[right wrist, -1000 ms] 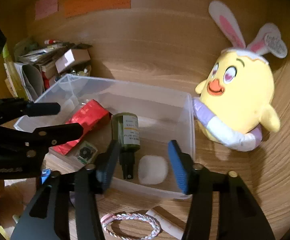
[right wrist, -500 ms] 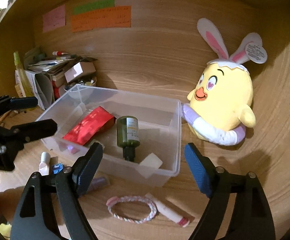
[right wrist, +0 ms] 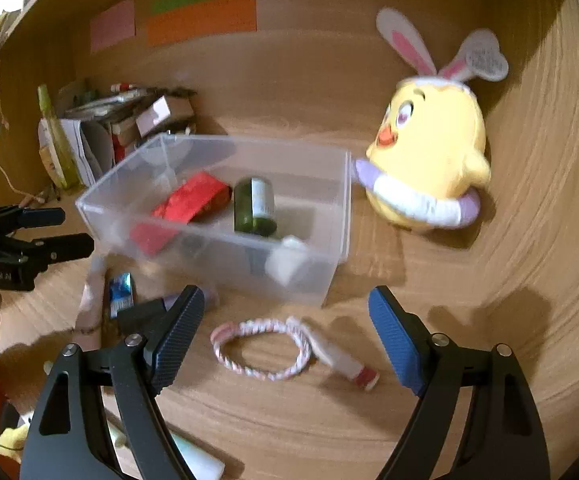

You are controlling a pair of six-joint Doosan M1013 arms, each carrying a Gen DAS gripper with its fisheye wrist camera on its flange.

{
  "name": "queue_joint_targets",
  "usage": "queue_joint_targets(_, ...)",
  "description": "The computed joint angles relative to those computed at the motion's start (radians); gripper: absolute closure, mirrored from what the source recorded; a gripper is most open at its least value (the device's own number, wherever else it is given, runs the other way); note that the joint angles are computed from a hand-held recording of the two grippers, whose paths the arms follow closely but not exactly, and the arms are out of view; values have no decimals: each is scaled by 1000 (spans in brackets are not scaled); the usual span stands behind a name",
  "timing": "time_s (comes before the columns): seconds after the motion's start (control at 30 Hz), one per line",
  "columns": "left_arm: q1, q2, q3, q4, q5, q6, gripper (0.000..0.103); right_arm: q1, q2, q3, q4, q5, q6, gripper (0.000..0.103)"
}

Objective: Organize objects
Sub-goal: 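Grasp the braided bracelet with the right tool while the left tool grasps the pink tube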

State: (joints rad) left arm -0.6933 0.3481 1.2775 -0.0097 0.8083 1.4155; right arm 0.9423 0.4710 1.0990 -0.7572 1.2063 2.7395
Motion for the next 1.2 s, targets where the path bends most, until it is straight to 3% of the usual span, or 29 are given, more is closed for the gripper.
queue_joint_targets(0.5, 21, 24, 17, -101, 56, 27, 8, -26, 3, 41, 215, -57, -25, 21)
queue_joint_targets(0.6, 21, 32, 9, -107, 65, 39, 22, -32, 11, 36, 240, -52, -39, 21)
queue_joint_targets(0.77, 13, 31, 15, -73, 43, 43, 29, -45, 29, 14, 268, -45, -59, 20)
queue_joint_targets(1.03, 19, 31, 18, -112, 24, 87, 64, -43, 83, -61, 228, 34, -81, 20)
queue_joint_targets(1.07, 20, 31, 18, -121, 23, 94, 65, -42, 87, -68, 223, 43, -81, 20)
queue_joint_targets(1.2, 25, 28, 22, -137, 17, 92, 73, -43, 88, -69, 213, 46, -64, 28)
